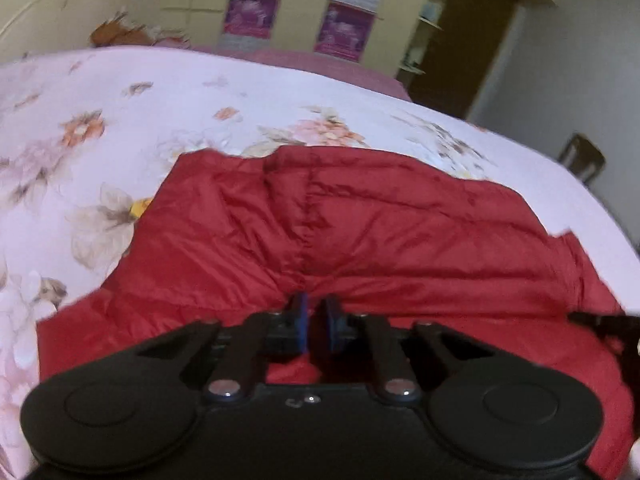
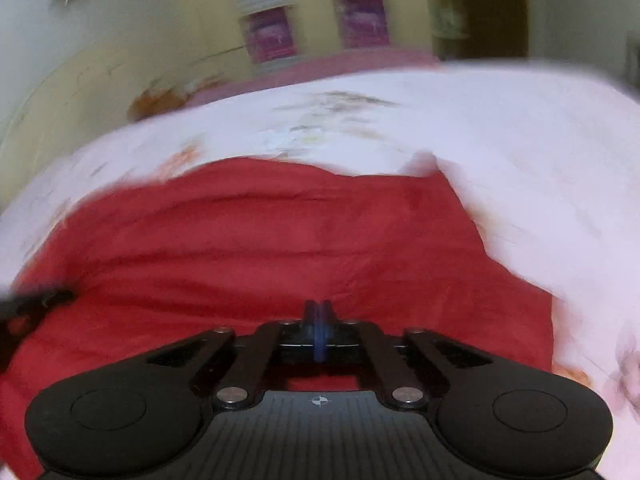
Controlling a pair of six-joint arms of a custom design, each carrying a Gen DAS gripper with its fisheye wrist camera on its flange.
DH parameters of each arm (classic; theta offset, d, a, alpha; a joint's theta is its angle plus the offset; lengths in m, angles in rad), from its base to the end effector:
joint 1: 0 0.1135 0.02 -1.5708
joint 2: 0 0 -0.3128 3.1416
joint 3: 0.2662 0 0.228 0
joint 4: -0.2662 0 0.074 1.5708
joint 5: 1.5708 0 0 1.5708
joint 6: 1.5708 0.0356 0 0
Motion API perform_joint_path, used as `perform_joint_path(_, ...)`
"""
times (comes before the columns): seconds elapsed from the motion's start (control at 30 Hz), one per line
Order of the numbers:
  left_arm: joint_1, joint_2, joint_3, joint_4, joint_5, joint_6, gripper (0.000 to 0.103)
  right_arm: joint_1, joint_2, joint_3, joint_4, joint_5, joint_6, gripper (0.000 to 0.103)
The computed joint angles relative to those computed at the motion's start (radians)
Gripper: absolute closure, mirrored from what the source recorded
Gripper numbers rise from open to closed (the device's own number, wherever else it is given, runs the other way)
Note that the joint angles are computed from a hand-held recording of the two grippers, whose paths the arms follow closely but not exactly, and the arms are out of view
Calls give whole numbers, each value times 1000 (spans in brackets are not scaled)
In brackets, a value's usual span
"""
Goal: Fold large clothes
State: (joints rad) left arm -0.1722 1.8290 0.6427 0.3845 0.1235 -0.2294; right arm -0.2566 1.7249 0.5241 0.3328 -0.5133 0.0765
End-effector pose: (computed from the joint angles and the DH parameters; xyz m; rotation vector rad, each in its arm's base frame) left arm 0.3086 -0.0581 0.1560 -0.0086 2.3911 -0.3377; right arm 0.2669 -0.0520 0.1591 0.1666 2.3539 0.5365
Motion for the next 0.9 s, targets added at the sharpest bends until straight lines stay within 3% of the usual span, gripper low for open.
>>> perform_joint_path(0.03,-22,3,6,0,-34,-6,90,26,-7,-1,2,32,-14,103)
perform_joint_path(0.1,-67,-22,13,-42,-102,11,90,150,-42,-1,-1,208,-31,103)
perform_joint_path(0.17,-112,-108,11,-121,-145,23,64,199,-104,-5,-54,279,-39,103)
perform_joint_path(0.2,-140,-174,-21,-114,-183,21,42,189,-147,-43,-45,277,-44,103)
perform_joint_path(0.23,-166,-227,-63,-83,-206,16,27,176,-215,-76,-53,255,-45,91)
perform_joint_path(0.27,-204,-283,-106,-61,-200,8,26,182,-274,-115,-45,218,-41,50)
perform_joint_path(0.3,-235,-307,-118,-71,-197,3,33,200,-317,-153,-18,191,-44,37)
perform_joint_path(0.33,-276,-325,-129,-84,-207,-12,38,232,-362,-191,3,189,-49,34)
perform_joint_path(0.43,-365,-289,-161,-70,-224,-47,41,332,-362,-231,1,176,-28,34)
perform_joint_path(0.53,-411,-238,-207,-5,-290,-28,38,423,-294,-299,113,271,-67,34)
perform_joint_path(0.6,-406,-246,-247,25,-314,23,38,388,-251,-356,202,259,-134,35)
perform_joint_path(0.63,-390,-280,-260,4,-318,20,38,347,-293,-385,189,249,-175,36)
perform_joint_path(0.73,-311,-396,-341,-17,-359,38,42,28,-437,-376,-8,114,-308,66)
perform_joint_path(0.83,-279,-368,-366,34,-349,-4,40,-233,-333,-378,-10,-17,-403,67)
perform_joint_path(0.9,-317,-358,-326,-23,-400,-21,39,-253,-285,-410,69,-42,-411,67)
